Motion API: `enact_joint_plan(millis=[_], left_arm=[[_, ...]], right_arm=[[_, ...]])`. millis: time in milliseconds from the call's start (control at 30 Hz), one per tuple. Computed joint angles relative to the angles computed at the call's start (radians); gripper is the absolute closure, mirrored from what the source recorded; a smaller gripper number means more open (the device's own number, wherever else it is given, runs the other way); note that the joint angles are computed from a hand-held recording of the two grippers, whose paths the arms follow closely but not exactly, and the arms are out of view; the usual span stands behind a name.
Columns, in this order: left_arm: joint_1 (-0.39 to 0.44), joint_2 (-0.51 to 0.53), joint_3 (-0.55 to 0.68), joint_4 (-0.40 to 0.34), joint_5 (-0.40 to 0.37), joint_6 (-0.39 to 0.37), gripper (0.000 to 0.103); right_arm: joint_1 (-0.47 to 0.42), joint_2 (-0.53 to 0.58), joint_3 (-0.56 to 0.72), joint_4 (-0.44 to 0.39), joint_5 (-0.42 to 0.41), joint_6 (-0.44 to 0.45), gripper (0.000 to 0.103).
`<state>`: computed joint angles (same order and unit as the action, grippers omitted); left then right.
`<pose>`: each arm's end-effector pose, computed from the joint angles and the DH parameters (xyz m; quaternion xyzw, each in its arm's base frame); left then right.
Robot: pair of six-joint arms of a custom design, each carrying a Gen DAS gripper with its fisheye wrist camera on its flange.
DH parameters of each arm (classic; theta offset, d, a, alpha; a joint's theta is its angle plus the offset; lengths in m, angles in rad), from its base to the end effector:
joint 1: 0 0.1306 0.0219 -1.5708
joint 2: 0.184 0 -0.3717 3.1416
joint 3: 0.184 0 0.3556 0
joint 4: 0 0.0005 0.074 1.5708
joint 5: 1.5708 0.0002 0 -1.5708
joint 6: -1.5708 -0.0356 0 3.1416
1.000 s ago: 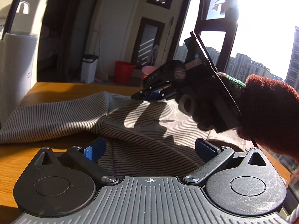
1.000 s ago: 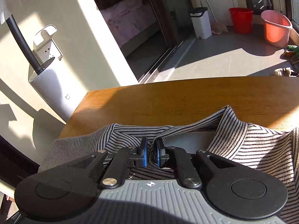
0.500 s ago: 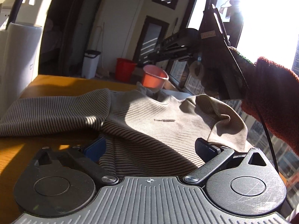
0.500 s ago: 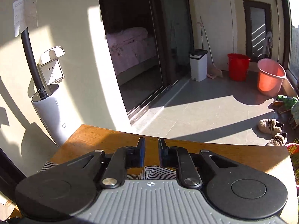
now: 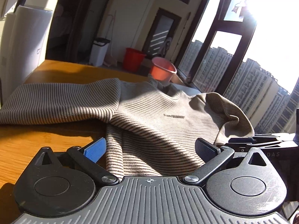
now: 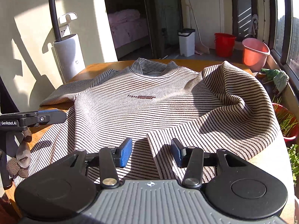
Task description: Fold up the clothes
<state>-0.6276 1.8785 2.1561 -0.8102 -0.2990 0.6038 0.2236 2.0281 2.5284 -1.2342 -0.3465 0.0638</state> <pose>0.5177 -0.3632 0.5007 -0.0637 0.8594 -0.1777 0.4752 0.6176 0.1523 0.5269 -0.1982 0.8807 0.1889 0.3864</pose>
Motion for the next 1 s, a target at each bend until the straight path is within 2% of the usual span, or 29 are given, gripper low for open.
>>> enact_joint_plan(millis=[33,67,100,167,267,367,433,467,533,667,767,967,1000], left_arm=[[0.01,0.003,0.008,-0.021,0.018,0.035,0.0],[0.018,0.003,0.011,-0.043,0.032,0.076,0.0],[0.025,-0.003,0.0,-0.037,0.034,0.103,0.0],[0.035,-0.023,-0.01,-0.07,0.003,0.161,0.0],[0.061,-0.15,-0.17,0.018,-0.035,0.273,0.0],[0.118,-0.295,-0.339,0.07,-0.094,0.469,0.0],[0.171,-0.363,-0.416,0.034,-0.088,0.61,0.0],[0.195,-0.384,-0.442,0.008,-0.076,0.662,0.0],[0.239,-0.408,-0.489,-0.004,-0.017,0.721,0.0],[0.308,-0.42,-0.603,0.118,0.144,0.87,0.005],[0.342,-0.412,-0.667,0.239,0.22,0.934,0.016],[0.375,-0.375,-0.719,0.353,0.285,1.066,0.023],[0.374,-0.371,-0.708,0.343,0.265,1.049,0.024]], right_arm=[[0.0,-0.039,-0.086,0.075,-0.005,-0.036,0.055],[0.0,-0.065,-0.144,0.131,-0.01,-0.065,0.05],[0.0,-0.073,-0.166,0.16,-0.014,-0.079,0.043],[0.002,-0.088,-0.207,0.212,-0.018,-0.101,0.038],[0.0,-0.114,-0.258,0.259,-0.032,-0.103,0.035],[-0.01,-0.124,-0.283,0.288,-0.057,-0.136,0.032],[-0.012,-0.12,-0.277,0.288,-0.065,-0.15,0.03],[-0.011,-0.122,-0.281,0.292,-0.063,-0.151,0.03],[-0.009,-0.125,-0.288,0.3,-0.06,-0.151,0.029],[-0.006,-0.13,-0.295,0.307,-0.049,-0.154,0.027],[-0.005,-0.128,-0.294,0.304,-0.045,-0.153,0.027],[-0.004,-0.126,-0.29,0.301,-0.042,-0.156,0.025],[-0.004,-0.127,-0.292,0.303,-0.042,-0.158,0.025]])
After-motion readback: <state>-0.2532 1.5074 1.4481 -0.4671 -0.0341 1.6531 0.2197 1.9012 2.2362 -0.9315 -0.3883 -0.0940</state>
